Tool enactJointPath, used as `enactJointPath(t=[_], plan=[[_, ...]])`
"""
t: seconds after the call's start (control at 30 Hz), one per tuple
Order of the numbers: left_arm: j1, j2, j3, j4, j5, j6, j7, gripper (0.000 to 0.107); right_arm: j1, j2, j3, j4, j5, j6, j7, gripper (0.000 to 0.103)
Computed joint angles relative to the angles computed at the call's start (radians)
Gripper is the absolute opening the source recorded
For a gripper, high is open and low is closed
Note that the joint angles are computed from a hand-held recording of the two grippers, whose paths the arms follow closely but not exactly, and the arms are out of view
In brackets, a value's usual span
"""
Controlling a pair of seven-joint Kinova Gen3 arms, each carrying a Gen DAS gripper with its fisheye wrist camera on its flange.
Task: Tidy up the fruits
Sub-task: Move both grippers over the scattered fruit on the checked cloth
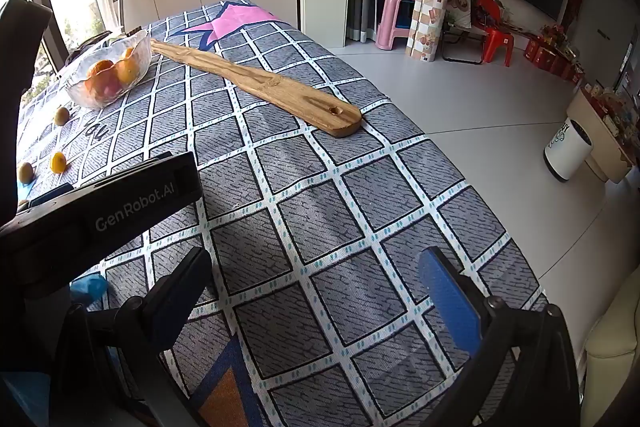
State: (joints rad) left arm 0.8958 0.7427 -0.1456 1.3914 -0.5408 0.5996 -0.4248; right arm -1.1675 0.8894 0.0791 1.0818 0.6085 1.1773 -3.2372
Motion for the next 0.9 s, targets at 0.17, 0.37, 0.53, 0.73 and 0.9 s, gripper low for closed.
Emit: enactJointPath(t=[0.17,0.37,0.53,0.73,0.9], plan=[[-0.048,-0.015,0.068,0.001,-0.006,0.022,-0.05,0.103,-0.001,0.0,0.004,0.0,-0.003,-0.001,0.003,0.103],[0.071,-0.199,-0.034,0.203,-0.192,-0.1,0.122,0.103,-0.001,0.002,0.002,-0.005,-0.003,0.002,0.003,0.103],[0.289,-0.403,-0.227,0.435,-0.392,-0.144,0.318,0.103,0.044,-0.063,-0.05,0.077,-0.024,-0.105,0.089,0.103],[0.39,-0.55,-0.236,0.69,-0.506,-0.032,0.56,0.103,-0.076,-0.187,-0.04,0.254,0.077,-0.21,0.026,0.103],[0.35,-0.565,-0.163,0.808,-0.435,-0.048,0.684,0.103,-0.065,-0.23,-0.11,0.312,0.049,-0.308,0.009,0.103]])
